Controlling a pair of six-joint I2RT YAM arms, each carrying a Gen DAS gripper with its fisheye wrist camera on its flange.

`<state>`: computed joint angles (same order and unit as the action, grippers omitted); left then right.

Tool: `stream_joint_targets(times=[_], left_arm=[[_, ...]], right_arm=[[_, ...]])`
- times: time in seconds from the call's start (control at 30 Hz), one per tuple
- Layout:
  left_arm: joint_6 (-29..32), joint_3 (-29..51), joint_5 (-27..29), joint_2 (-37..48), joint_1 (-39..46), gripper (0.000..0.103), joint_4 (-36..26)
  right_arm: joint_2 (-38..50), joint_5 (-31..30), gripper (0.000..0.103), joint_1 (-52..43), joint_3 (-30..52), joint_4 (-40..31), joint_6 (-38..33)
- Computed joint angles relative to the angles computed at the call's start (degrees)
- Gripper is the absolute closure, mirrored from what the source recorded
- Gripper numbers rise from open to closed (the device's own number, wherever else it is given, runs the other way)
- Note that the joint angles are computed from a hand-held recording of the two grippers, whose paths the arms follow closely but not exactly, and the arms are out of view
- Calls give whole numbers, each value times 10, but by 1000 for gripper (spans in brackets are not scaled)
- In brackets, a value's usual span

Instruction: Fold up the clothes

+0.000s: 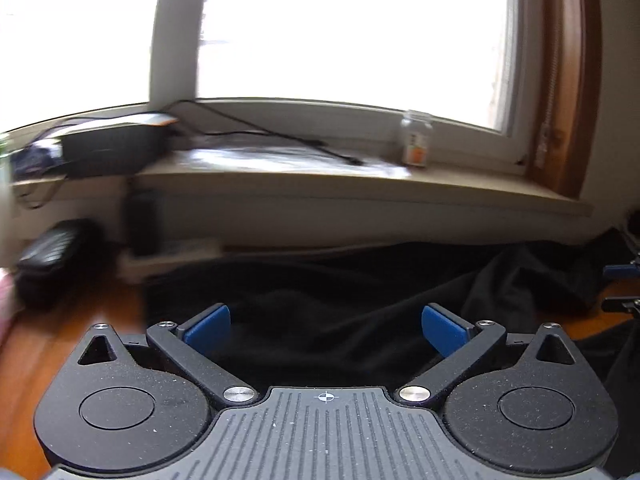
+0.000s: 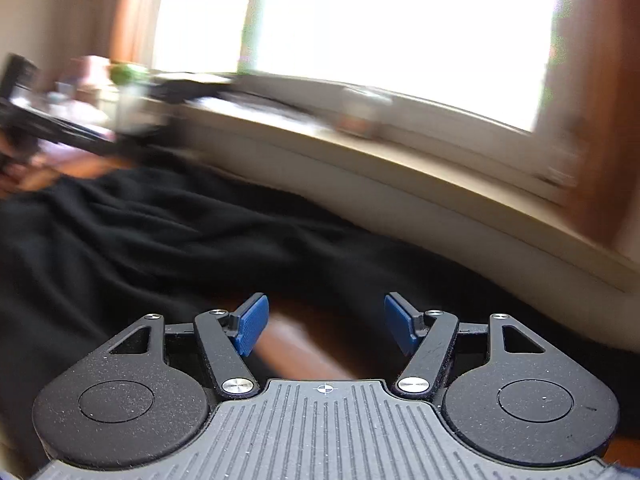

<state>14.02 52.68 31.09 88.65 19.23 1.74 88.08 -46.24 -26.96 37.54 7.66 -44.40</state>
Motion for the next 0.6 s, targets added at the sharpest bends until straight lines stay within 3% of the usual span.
stream_joint_targets(times=[0.1,0.2,0.4,0.47,0.6], left_arm=[[-38,24,-43,50,-94,0,38],[-52,62,-81,103,-174,0,61],[-50,133,-138,192,-284,0,81],[-42,147,-147,210,-302,0,82],[-24,166,-171,243,-332,0,95]], right_arm=[[80,10,52,-63,67,-26,-31],[141,11,53,-108,120,-46,-28],[207,2,50,-149,165,-59,-16],[210,-10,42,-155,165,-59,-20],[200,20,39,-139,149,-48,-29]])
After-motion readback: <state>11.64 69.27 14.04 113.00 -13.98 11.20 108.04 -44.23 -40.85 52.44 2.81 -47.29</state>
